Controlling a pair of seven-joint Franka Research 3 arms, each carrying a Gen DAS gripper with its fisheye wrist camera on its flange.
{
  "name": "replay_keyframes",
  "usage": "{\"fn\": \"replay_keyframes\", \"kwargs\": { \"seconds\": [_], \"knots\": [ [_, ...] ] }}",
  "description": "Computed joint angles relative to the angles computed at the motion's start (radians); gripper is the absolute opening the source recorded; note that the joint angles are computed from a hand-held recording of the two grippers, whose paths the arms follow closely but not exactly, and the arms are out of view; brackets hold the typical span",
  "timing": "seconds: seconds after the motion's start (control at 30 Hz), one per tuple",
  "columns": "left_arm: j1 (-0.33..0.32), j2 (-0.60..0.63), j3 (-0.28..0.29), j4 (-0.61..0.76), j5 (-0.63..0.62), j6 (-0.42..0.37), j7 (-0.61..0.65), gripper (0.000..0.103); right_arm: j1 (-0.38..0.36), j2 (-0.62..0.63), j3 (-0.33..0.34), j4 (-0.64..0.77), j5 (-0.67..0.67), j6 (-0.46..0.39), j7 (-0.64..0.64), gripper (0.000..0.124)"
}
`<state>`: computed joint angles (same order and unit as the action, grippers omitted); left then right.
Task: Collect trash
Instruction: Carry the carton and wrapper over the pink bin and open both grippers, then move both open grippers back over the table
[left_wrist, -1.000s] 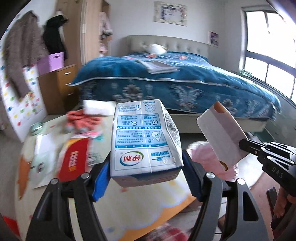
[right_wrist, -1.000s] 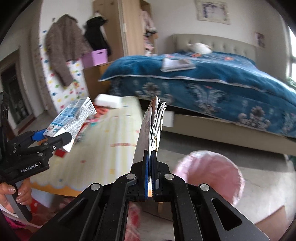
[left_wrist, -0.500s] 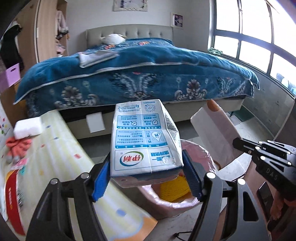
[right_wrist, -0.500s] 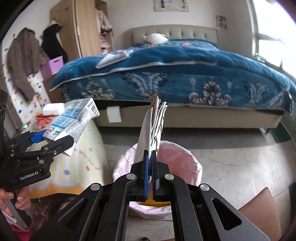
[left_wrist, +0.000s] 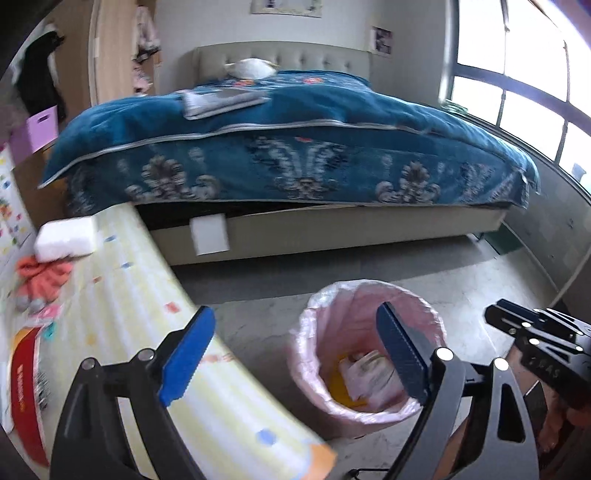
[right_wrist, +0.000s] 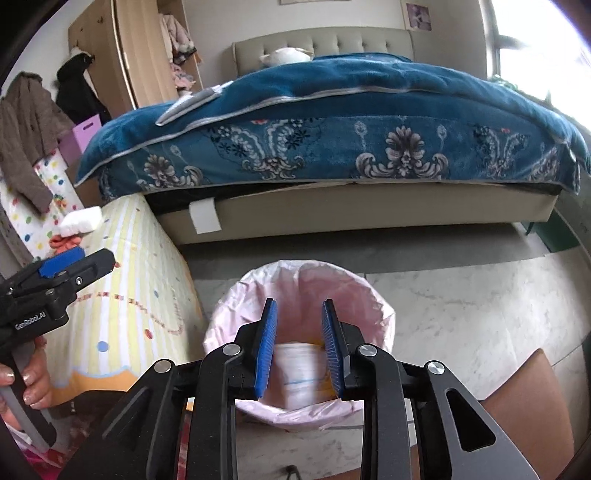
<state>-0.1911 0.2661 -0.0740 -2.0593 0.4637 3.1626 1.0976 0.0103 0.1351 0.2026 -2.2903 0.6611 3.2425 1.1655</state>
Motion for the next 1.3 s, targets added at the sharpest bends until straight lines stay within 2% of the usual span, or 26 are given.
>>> {"fn": "replay_keyframes", "kwargs": {
  "seconds": [0.03,0.07,0.13,0.17,0.23,0.3,0.37,0.43,0.57,0.7,0.77,0.87,1.07,1.13,1.3],
  "knots": [
    [-0.019,-0.025,0.036,-0.03,0.012,0.009,-0.03,0.086,-0.034,-0.008,0.055,0.005,0.071,-0.002,-0.07,0.027],
    [-0.023,-0.044,0.052,-0.05,0.02,0.008,-0.047,0.087,-0.075,-0.008,0.102,0.006,0.081,0.001,-0.085,0.027],
    [-0.038,-0.077,0.091,-0.086,0.057,0.01,-0.09,0.087,-0.101,-0.018,0.161,0.013,0.161,-0.003,-0.17,0.027],
    [-0.074,-0.101,0.15,-0.11,0.117,0.014,-0.153,0.087,-0.098,-0.025,0.176,0.016,0.191,-0.007,-0.205,0.027],
    [-0.107,-0.147,0.227,-0.153,0.24,0.02,-0.275,0.087,-0.083,-0.037,0.191,0.02,0.244,-0.018,-0.26,0.027],
    [-0.122,-0.19,0.286,-0.184,0.391,0.014,-0.419,0.087,-0.05,-0.049,0.186,0.022,0.262,-0.026,-0.285,0.027],
    [-0.108,-0.234,0.316,-0.209,0.56,0.003,-0.578,0.087,-0.006,-0.061,0.181,0.022,0.261,-0.038,-0.301,0.027],
    [-0.064,-0.287,0.318,-0.246,0.688,-0.017,-0.7,0.087,0.037,-0.066,0.168,0.026,0.247,-0.047,-0.303,0.027],
    [0.046,-0.381,0.296,-0.321,0.845,-0.051,-0.85,0.087,0.143,-0.062,0.126,0.042,0.16,-0.063,-0.251,0.027],
    [0.155,-0.456,0.276,-0.385,0.936,-0.086,-0.935,0.091,0.254,-0.042,0.074,0.074,0.07,-0.07,-0.192,0.027],
    [0.211,-0.49,0.272,-0.417,0.961,-0.111,-0.957,0.092,0.311,-0.02,0.045,0.104,0.021,-0.084,-0.16,0.029],
    [0.284,-0.522,0.268,-0.451,0.969,-0.13,-0.961,0.092,0.376,0.024,0.016,0.158,-0.062,-0.099,-0.108,0.04],
    [0.421,-0.519,0.278,-0.474,0.948,-0.102,-0.924,0.092,0.46,0.116,-0.011,0.273,-0.208,-0.131,0.0,0.047],
    [0.448,-0.493,0.281,-0.468,0.895,-0.092,-0.869,0.092,0.501,0.155,-0.041,0.326,-0.267,-0.144,0.053,0.051],
    [0.468,-0.391,0.286,-0.428,0.672,-0.086,-0.641,0.091,0.538,0.218,-0.06,0.408,-0.35,-0.165,0.125,0.053]
  ]
}}
